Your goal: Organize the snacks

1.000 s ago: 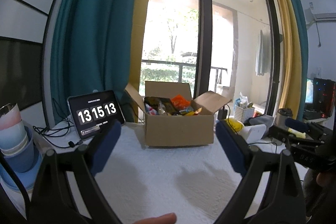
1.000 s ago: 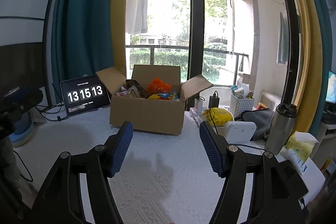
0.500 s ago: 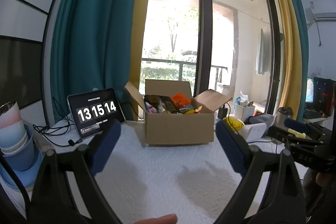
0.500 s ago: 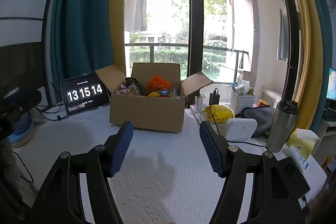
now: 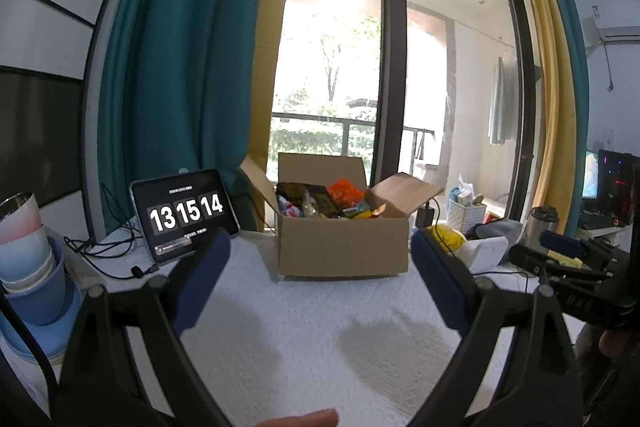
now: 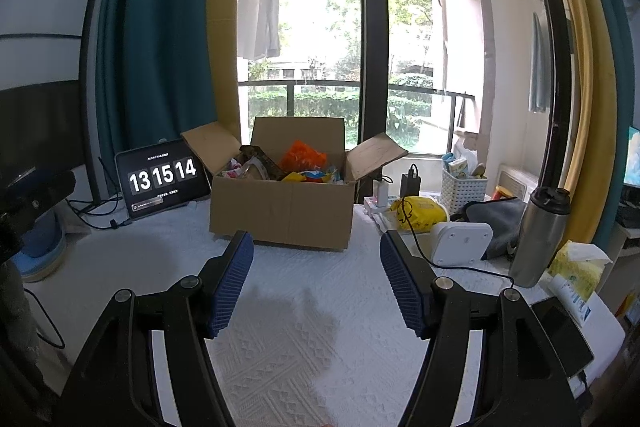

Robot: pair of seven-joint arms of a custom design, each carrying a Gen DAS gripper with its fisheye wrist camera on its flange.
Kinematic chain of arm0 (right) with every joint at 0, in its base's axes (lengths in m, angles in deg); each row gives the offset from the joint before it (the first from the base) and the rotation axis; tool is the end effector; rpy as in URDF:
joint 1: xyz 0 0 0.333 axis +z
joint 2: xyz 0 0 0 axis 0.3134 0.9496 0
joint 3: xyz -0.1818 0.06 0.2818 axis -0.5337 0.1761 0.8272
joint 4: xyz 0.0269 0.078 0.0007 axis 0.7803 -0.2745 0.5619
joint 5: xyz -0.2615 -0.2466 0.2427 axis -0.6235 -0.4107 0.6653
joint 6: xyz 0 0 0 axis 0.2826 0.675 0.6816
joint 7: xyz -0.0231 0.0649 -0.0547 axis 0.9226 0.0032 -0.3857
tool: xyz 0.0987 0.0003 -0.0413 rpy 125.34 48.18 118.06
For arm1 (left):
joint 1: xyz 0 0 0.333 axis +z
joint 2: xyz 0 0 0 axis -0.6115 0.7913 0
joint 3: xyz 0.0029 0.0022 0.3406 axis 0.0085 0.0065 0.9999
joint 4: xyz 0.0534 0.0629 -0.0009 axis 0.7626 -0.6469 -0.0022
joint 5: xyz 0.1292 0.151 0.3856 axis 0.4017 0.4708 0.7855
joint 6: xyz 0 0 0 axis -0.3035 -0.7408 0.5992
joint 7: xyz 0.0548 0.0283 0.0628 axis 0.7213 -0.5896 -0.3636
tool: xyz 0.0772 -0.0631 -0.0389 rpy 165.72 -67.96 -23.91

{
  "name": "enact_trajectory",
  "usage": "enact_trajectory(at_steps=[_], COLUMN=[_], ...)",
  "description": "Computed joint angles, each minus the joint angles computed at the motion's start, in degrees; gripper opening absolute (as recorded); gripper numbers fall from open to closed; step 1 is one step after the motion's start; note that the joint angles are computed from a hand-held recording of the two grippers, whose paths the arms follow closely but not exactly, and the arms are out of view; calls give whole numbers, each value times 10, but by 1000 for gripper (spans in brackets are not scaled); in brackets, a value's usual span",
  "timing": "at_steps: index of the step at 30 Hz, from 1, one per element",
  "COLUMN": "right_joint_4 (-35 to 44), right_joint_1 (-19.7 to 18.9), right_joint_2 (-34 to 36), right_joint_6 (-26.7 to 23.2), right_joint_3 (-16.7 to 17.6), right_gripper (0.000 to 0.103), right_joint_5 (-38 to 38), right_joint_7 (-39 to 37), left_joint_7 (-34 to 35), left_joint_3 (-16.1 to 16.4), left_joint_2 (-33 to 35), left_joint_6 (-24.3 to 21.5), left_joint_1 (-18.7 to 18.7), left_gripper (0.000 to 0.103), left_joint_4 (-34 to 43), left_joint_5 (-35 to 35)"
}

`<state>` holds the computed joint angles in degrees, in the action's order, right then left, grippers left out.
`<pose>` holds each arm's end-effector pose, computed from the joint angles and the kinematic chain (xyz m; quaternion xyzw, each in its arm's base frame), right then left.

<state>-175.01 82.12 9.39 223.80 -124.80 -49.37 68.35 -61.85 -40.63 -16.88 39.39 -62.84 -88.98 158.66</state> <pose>0.4755 0.1751 0.5806 -0.7251 0.3689 -0.2944 0.5015 0.3484 -0.4037 0.5511 -0.6331 0.4059 -0.4181 0.5095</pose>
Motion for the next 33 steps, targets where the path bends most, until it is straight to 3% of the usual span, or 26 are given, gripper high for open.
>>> enact_trajectory(at_steps=[33], right_joint_4=[1], right_joint_1=[13], right_joint_2=[-2], right_joint_6=[4], right_joint_3=[-10], right_gripper=[69], right_joint_5=[-2], right_joint_7=[-2], left_joint_7=[-2], left_joint_3=[-3], left_joint_2=[6], left_joint_6=[-14], left_joint_1=[-5], left_gripper=[93], left_joint_4=[5], left_joint_5=[0])
